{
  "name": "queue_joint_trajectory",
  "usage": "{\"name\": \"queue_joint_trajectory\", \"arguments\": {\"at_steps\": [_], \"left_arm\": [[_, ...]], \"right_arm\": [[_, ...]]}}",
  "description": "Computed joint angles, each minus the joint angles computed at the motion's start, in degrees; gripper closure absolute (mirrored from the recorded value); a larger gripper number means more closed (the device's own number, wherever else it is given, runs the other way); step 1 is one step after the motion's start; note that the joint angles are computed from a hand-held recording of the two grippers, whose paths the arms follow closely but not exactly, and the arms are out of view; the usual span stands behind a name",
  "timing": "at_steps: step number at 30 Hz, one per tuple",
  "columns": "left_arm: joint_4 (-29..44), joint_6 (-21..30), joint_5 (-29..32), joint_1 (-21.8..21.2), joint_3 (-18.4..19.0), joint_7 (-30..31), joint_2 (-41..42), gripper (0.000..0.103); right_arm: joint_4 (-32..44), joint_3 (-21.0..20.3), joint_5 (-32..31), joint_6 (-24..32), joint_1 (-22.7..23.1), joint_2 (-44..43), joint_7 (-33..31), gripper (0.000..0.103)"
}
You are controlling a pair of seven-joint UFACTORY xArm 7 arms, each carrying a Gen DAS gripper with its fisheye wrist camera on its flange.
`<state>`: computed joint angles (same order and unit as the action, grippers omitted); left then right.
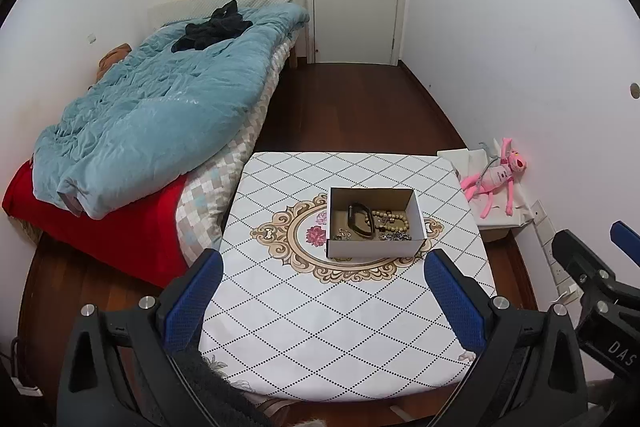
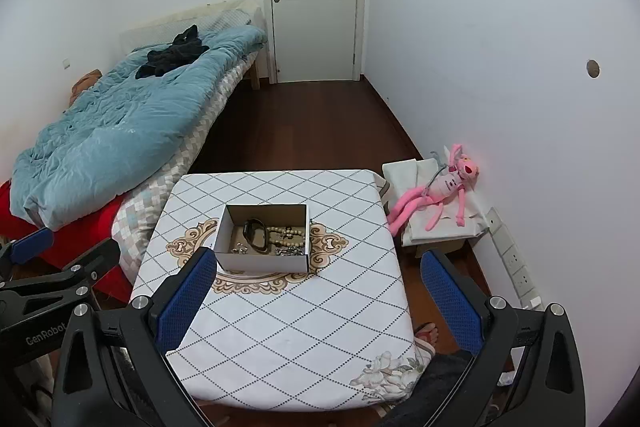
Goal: Organize jewelry
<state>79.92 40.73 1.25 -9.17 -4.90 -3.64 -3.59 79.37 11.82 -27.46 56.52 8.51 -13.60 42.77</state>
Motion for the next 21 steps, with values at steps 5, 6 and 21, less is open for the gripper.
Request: {"name": "queue_joint_trajectory", "arguments": {"at_steps": [5,6,21], "left_arm": [[3.1,2.2,0.6,-0.1,-0.1,-0.5,2.5,0.0],[3.8,2.5,1.0,-0.2,-0.1,-1.0,3.2,0.0],[16.3,8.6,3.7,-2.0,0.6,-3.2,15.1,0.0]], "right_arm": [[1.1,-0.2,-0.6,0.5,-0.4,1.0,0.1,0.0],[1.5,-0.4,-0.8,0.6,-0.5,1.5,0.1,0.0],[10.0,-4.9,0.8,1.8,1.2,12.6,-2.8,0.0]]}}
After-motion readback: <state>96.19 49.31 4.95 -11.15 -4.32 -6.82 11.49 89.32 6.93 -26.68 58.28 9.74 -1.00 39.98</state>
